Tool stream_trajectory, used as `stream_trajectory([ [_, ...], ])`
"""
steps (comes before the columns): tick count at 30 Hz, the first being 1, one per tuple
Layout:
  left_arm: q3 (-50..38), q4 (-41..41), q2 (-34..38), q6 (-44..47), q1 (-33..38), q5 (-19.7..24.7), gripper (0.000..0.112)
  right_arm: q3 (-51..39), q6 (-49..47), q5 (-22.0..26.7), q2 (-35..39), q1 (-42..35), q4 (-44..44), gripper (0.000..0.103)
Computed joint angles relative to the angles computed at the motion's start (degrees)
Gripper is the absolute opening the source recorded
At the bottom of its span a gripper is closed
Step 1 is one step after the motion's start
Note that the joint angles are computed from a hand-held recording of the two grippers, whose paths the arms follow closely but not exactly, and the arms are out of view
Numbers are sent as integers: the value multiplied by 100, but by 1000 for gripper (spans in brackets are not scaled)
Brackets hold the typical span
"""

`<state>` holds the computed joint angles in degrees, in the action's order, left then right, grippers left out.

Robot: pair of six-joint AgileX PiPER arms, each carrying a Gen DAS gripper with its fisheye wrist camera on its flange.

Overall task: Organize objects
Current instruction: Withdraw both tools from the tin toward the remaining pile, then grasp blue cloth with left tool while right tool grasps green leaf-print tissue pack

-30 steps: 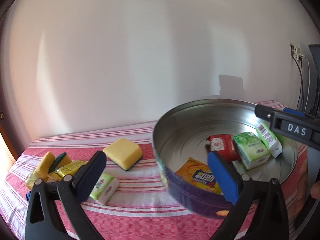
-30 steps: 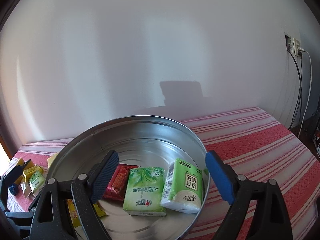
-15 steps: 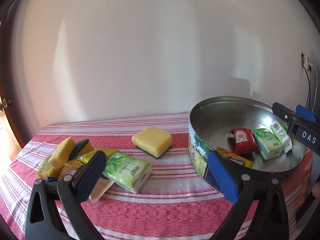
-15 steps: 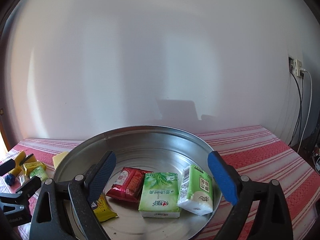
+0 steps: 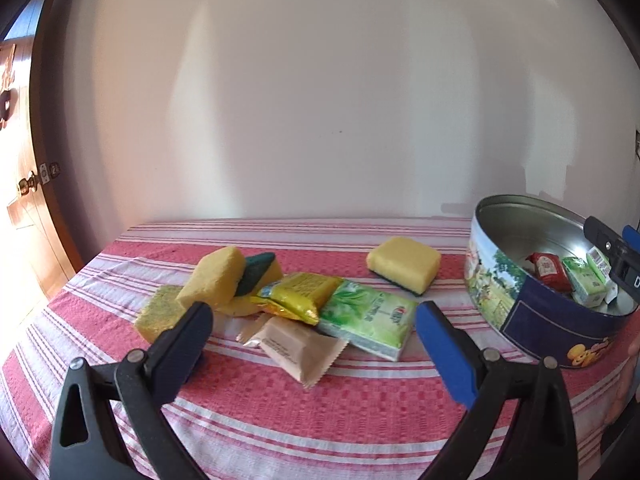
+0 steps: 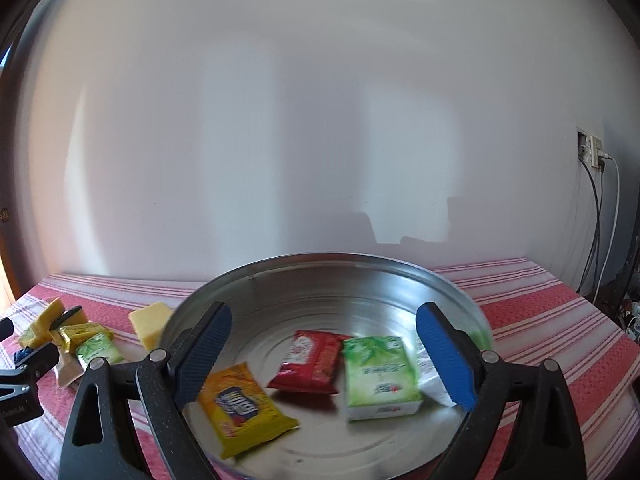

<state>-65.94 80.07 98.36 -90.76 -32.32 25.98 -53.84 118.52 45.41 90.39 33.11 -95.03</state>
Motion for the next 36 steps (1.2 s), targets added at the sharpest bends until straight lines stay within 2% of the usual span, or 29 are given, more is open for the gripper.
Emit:
stream_trajectory([
  [9,326,-189,-226,200,725,-340,102,-1051,-737,-225,727,600,652,95],
  [11,328,-597,-249,579,922,-490,102,-1316,-971,-314,891,662,848,95],
  [14,278,-1667,-235,1549,1297,-781,102,-1801,-1567,-507,1182,747,1347,95],
  [17,164,-2611,-143,2410,1556,-788,102,-2336,-2394,-616,1497,822,2015,95],
  [20,97,-3214,-69,2953,1753,-805,102,-2864,-3219,-663,1831,843,2705,95],
  [24,-59,-3766,76,3492,1871,-622,102,-3375,-4080,-760,2149,799,3537,95],
  [30,-451,-5447,404,4952,2190,-344,102,-4157,-5550,-765,2584,520,5159,95],
  [33,-747,-5963,624,5470,2238,-35,102,-4742,-6477,-566,2947,382,6039,95],
  [36,-1027,-6355,855,5986,2211,236,102,-5538,-7261,-130,3430,317,6675,95],
])
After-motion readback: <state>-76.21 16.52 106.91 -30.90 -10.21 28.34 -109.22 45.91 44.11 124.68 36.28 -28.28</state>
